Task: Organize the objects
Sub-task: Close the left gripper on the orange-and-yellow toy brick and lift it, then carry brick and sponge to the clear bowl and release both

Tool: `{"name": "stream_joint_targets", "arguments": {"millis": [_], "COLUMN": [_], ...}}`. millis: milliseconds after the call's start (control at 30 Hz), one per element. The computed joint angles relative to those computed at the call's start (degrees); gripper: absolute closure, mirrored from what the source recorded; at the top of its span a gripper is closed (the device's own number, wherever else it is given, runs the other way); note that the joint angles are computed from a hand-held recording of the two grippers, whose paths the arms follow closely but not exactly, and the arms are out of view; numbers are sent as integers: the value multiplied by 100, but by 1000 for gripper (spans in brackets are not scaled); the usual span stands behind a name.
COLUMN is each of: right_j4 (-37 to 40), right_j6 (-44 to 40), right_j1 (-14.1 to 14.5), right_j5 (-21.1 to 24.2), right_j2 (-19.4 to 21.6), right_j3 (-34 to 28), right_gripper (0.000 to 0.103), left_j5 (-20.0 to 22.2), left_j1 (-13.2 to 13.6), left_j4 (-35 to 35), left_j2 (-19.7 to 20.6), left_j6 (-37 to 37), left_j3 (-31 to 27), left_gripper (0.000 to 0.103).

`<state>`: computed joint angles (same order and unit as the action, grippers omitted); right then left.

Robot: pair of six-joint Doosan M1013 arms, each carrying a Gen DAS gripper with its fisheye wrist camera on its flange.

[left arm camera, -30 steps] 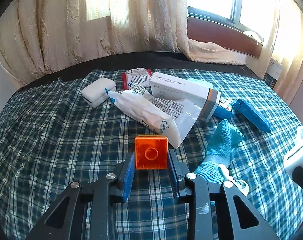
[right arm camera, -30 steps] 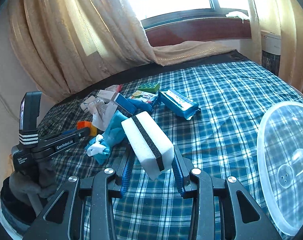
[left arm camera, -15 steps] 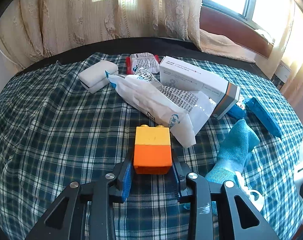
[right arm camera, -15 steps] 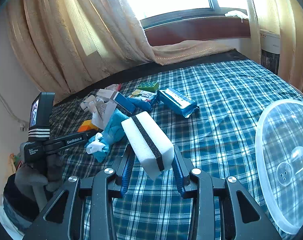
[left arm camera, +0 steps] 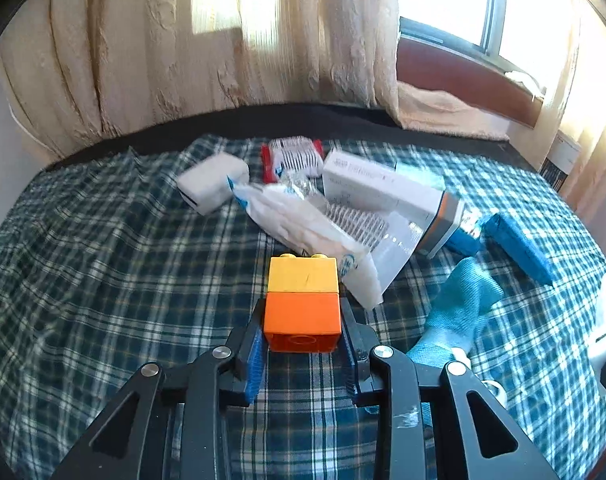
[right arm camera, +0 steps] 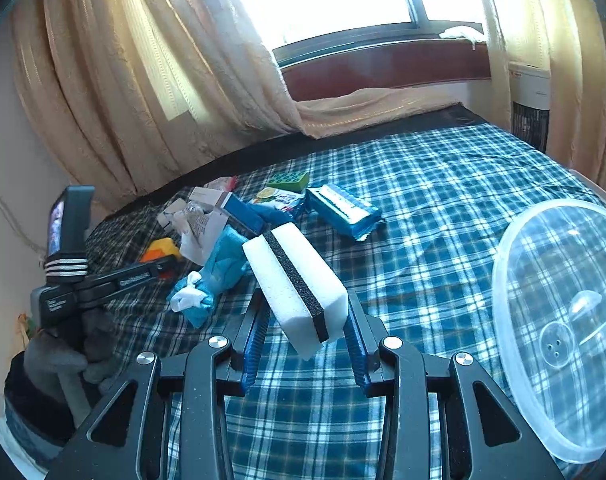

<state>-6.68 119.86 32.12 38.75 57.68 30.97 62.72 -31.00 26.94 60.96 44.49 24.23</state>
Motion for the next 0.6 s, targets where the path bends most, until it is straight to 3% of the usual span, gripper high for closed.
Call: {"name": "stream_joint_targets", "arguments": {"millis": [167, 367, 600], "right_j4": [-361, -995, -1946], "right_j6": [451, 1234, 2349], "right_j1": [-36, -96, -180], "right_j5": [-146, -323, -398], "right_j2": [-196, -501, -831], "right_j3": [366, 943, 1536], "right_gripper": [65, 65, 65], "left_j5": [-155, -168, 34], "left_j1": [-62, -186, -323], "left_j4": [56, -39, -446], "left_j2": [-88, 30, 422], "left_j6": [30, 418, 1170], "left_j3": [84, -227, -1072], "left_gripper": [70, 70, 70]}}
